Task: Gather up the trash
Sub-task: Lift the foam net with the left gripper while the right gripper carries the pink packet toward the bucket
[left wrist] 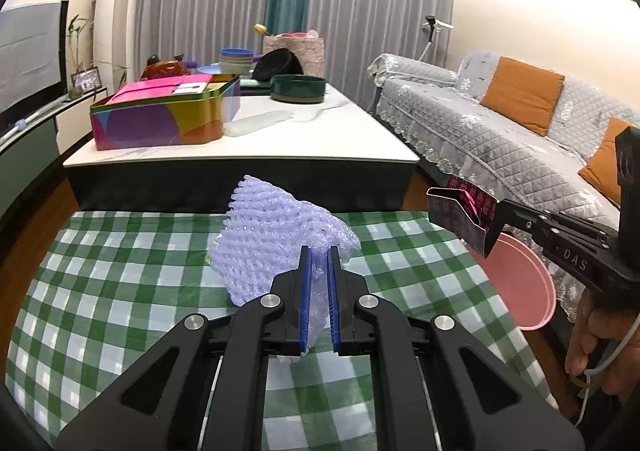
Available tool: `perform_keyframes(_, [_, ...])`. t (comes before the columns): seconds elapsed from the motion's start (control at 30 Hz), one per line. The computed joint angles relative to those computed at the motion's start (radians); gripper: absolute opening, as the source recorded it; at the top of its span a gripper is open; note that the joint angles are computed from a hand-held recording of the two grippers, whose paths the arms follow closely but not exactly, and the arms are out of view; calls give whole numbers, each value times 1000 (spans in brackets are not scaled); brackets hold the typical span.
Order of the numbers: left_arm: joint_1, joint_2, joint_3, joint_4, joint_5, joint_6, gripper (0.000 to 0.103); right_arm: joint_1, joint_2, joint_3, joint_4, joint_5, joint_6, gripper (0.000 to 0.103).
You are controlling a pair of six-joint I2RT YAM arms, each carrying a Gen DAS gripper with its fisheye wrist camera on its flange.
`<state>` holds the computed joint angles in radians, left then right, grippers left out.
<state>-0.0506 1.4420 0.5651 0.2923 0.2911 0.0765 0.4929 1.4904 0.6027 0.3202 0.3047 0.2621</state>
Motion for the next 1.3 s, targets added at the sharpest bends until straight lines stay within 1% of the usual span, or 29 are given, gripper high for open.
perform_keyframes(0.27, [-52, -51, -38, 5, -1, -3, 8, -26, -147, -76, -34, 15, 5, 1])
perform_keyframes(0.5, [-125, -66, -46, 15, -36, -25, 8, -79, -256, -128, -71, -1, -7, 1])
perform_keyframes(0.6, [-160, -62, -45, 18, -49, -31, 8, -106, -315, -139, -106, -4, -15, 1])
perform_keyframes(0.83, [-226, -46, -32, 27, -62, -47, 8, -204, -435, -117, -242, -65, -55, 1])
perform_keyframes(1.0, [-276, -42, -18, 26, -74, -60, 8, -278, -470, -92, -310, -104, -84, 1])
perform_keyframes(1.13, [-314, -27, 1, 25, -88, -66, 8, -325, -495, -81, -339, -131, -117, 1])
perform_keyframes(1.3, [-366, 6, 22, 33, -108, -69, 8, -380, -526, -120, -314, -157, -117, 1])
